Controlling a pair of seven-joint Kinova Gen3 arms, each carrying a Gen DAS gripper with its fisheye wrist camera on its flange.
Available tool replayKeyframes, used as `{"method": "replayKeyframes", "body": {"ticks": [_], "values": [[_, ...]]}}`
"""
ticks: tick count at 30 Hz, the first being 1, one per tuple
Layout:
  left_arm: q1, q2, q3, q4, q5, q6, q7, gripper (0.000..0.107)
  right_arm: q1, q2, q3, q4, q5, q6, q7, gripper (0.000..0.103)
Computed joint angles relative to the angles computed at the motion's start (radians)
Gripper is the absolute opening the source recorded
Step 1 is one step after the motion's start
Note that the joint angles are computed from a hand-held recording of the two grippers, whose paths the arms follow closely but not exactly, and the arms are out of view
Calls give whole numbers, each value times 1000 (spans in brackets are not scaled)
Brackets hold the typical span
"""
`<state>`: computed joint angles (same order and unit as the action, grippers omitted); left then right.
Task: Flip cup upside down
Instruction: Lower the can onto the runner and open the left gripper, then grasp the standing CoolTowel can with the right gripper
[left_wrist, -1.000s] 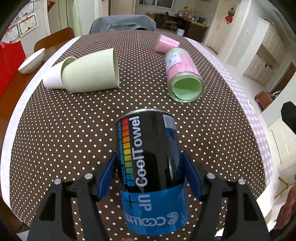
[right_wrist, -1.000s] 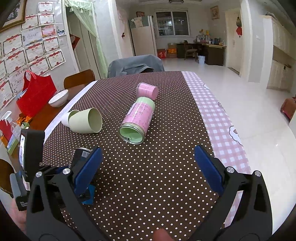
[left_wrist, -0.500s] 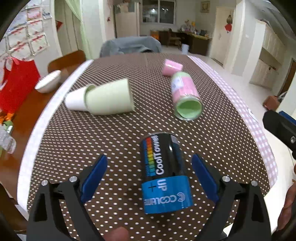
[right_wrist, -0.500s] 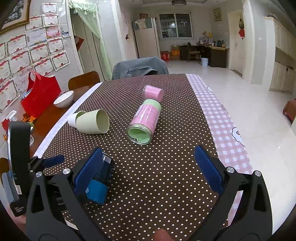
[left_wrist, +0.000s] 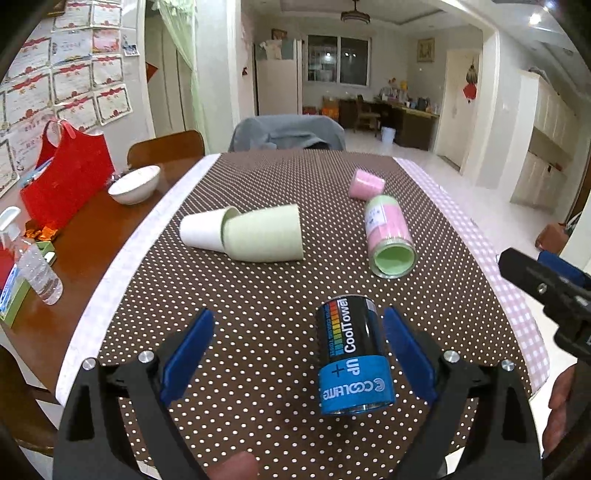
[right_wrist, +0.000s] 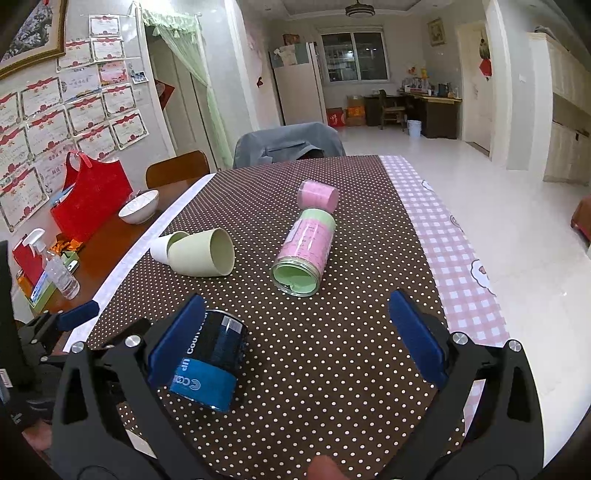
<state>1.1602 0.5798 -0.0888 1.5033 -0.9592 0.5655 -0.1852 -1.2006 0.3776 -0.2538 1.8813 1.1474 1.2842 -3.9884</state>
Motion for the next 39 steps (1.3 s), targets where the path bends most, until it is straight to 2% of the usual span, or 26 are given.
{"method": "replayKeyframes", "body": {"ticks": [7, 18, 26, 29, 32, 36, 39], "values": [[52, -39, -31, 56, -125, 48, 138, 91, 2, 5, 0, -33, 4, -14, 46, 97], [28, -114, 25, 179, -317, 90, 353, 91, -11, 31, 22, -106, -13, -21, 131, 97], [23, -140, 72, 247, -450, 193, 521, 91, -18, 53, 42, -169, -30, -33, 225, 97], [-5, -150, 102, 264, -477, 194, 557, 91, 6, 49, 46, -168, -45, -97, 254, 97], [-40, -143, 138, 264, -476, 203, 555, 91, 13, 53, 107, -177, -106, -192, 315, 97], [-98, -130, 189, 257, -463, 196, 545, 91, 152, 60, 52, -173, -160, -346, 386, 97], [-130, -119, 208, 251, -437, 186, 526, 91, 201, 72, 81, -183, -257, -461, 495, 97]]}}
